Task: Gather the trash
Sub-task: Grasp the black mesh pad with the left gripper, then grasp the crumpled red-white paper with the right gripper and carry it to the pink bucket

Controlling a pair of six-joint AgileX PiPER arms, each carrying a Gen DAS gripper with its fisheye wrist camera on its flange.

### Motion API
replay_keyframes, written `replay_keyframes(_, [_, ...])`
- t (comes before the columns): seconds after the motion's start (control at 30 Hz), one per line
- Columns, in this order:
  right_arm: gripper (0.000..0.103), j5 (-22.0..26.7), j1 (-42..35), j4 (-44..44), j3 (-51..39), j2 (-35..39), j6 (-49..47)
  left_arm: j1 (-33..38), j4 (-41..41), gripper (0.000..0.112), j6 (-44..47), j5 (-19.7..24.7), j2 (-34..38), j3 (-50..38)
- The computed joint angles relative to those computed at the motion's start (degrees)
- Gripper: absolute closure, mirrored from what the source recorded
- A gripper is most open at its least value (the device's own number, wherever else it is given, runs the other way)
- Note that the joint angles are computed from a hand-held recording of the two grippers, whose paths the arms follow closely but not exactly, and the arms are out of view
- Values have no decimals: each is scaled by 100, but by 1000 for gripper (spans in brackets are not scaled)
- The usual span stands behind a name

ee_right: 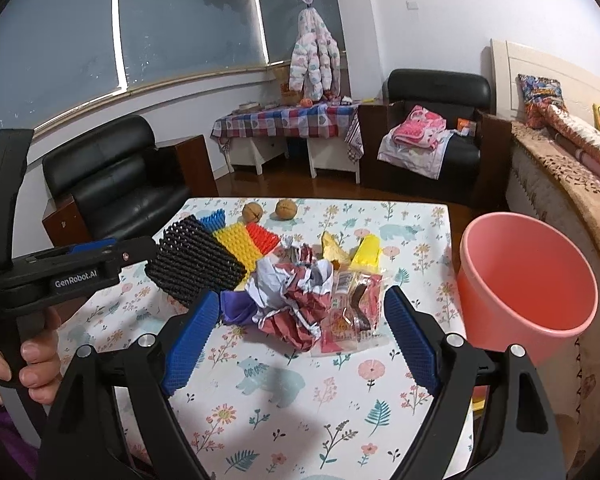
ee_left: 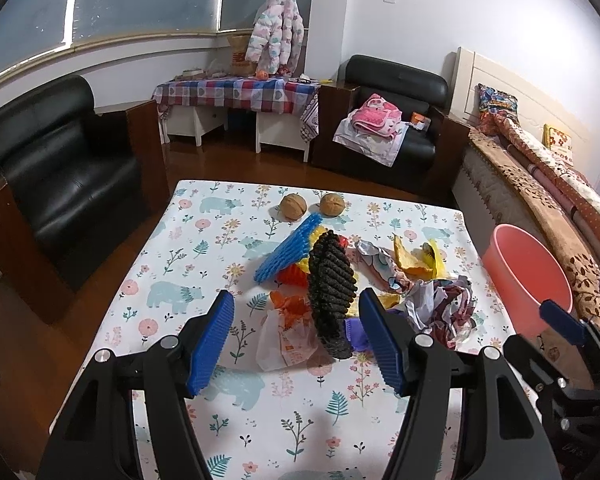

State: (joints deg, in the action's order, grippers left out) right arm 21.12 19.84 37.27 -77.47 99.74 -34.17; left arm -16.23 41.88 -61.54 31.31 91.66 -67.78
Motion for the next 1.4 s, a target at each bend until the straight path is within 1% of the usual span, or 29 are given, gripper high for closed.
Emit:
replay_keyframes(0.03, [18,11,-12,173,20,-15,-195,9,-31,48,23,-42,-24,27])
replay_keyframes(0.13, [18,-69,35,306,96,-66,-409,32,-40,48,-29,-167,-103,152])
replay_keyframes(0.33, [18,-83,20,427,114,-72,-498,116,-150,48,-64,-285,-218,323])
replay_keyframes(0.43, [23,-12,-29,477,77,-37,-498,179,-128,48,-168,-403,-303,441])
replay_keyframes(0.5, [24,24,-63,586,71,-15,-575,176,-79,48,-195,-430,-330,453])
replay_keyframes(0.57, [28,64,-99,680,52,20,-641,160,-195,53,25,-450,-284,397])
replay_keyframes(0.63, [30,100,-127,658,8,68,-599,177,-478,61,374,-454,-193,294])
replay_keyframes(0.67, [31,118,-152,692,-3,88,-609,180,-601,62,532,-444,-132,225])
replay_keyframes(0.87, [33,250,-302,810,-83,200,-589,169,-749,64,870,-341,197,-166])
replay_keyframes(0.97, [34,358,-380,804,-172,282,-521,163,-850,68,1104,-213,457,-440])
replay_keyframes(1.07, [36,422,-416,794,-236,347,-478,247,-1160,80,1456,-191,694,-651])
replay_keyframes(1.13, [38,482,-430,773,-290,395,-423,311,-1431,102,1750,-192,800,-736])
replay_keyframes(1.17, [39,531,-447,764,-330,422,-400,362,-1652,103,1958,-238,822,-752])
replay_keyframes(1.27, [43,644,-463,703,-437,503,-285,423,-1901,103,2274,-480,701,-603])
replay_keyframes(1.4, [47,758,-473,649,-541,587,-163,521,-2320,104,2876,-796,287,-276])
